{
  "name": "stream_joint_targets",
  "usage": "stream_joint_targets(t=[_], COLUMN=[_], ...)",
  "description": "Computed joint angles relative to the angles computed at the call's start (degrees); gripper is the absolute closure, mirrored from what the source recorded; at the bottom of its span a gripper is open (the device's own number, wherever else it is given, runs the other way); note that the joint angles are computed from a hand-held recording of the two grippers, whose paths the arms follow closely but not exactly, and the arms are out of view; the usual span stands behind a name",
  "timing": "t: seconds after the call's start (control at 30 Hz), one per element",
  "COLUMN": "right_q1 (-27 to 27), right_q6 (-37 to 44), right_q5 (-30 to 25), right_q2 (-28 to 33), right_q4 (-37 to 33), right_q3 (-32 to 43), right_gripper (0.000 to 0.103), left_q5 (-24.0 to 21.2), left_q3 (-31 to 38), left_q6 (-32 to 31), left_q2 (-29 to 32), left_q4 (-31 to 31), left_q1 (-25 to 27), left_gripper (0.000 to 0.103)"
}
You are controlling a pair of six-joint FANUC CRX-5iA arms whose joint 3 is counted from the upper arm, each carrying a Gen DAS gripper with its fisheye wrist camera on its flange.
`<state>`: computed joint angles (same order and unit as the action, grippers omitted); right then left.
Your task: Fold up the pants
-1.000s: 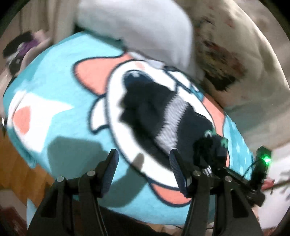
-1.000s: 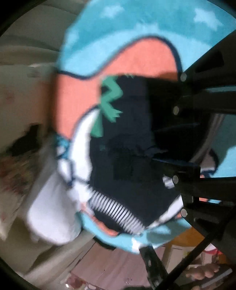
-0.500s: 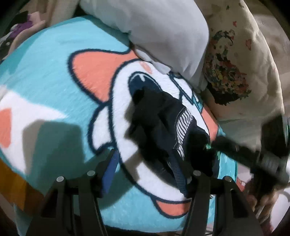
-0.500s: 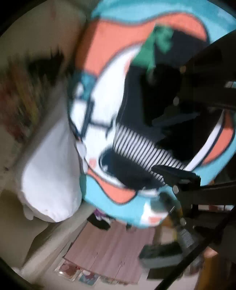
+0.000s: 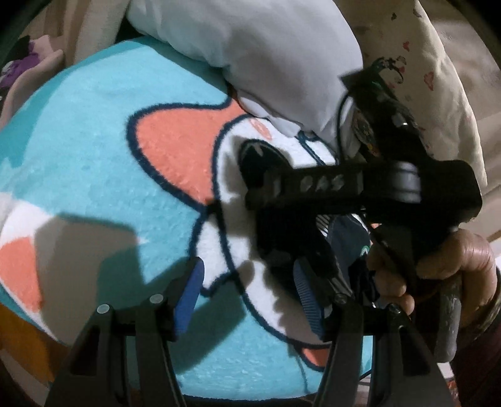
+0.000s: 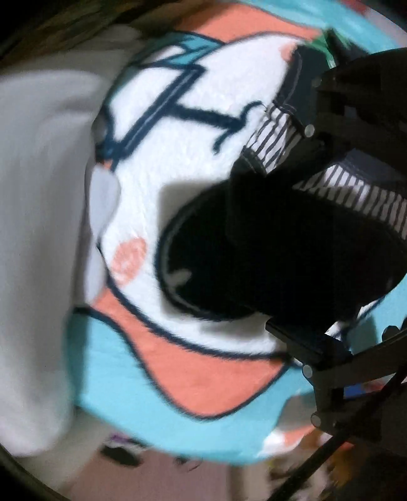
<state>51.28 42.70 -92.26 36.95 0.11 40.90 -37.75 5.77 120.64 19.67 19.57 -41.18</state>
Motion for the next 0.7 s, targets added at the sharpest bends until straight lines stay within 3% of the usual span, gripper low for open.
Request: stream_joint_targets(t=[0.1,0.13,0.17,0.27,0.4,0.43,0.5,0.7], right_q1=[1.04,1.09,0.92,-1.06,-2.58,-2.73,-3.33,-4.28], right_q6=[2.32,2.3,2.13,0.64,-1.05,-1.36,-1.6,-2.55], right_q5=[-2.77,-2.79,-2.81,0.68,4.18,4.66,6.46,11.89], right_q2=[0.94,0.65,0.17,-3.33,-5.95,-6.25,-8.63,-14.94], right_q4=[3.3,3.83,4.35,1.31,-1.17,-1.37,-1.89,-2.19], right_q3=[0.92,0.46,-0.12,-3.81,-6.71,-7.02,-9.87,-16.01], right_gripper=[0.045,0.061,0.07,0.076,0.076,0.076,0.076,0.076], left_q5=[1.01,1.39,1.7,2.38,-1.74,-2.41,-4.09,-1.45], left_q3=[-0.05,0.02,0.33,1.05,8.41,9.87,11.32,9.26], left_q6=[-5.19,-7.12,-9.72,-16.14,-14.07,-13.56,-16.12,-15.21], left_q2=[1.15,1.59,2.4,4.54,8.71,9.44,11.06,9.08], left_q4=[4.03,5.4,7.33,12.69,7.25,6.12,9.28,11.7], left_q1=[-0.06,-0.17,-0.33,-0.85,-1.79,-2.02,-1.93,-2.46], left_gripper=[0.045,0.044,0.044,0.044,0.047,0.064,0.085,0.086])
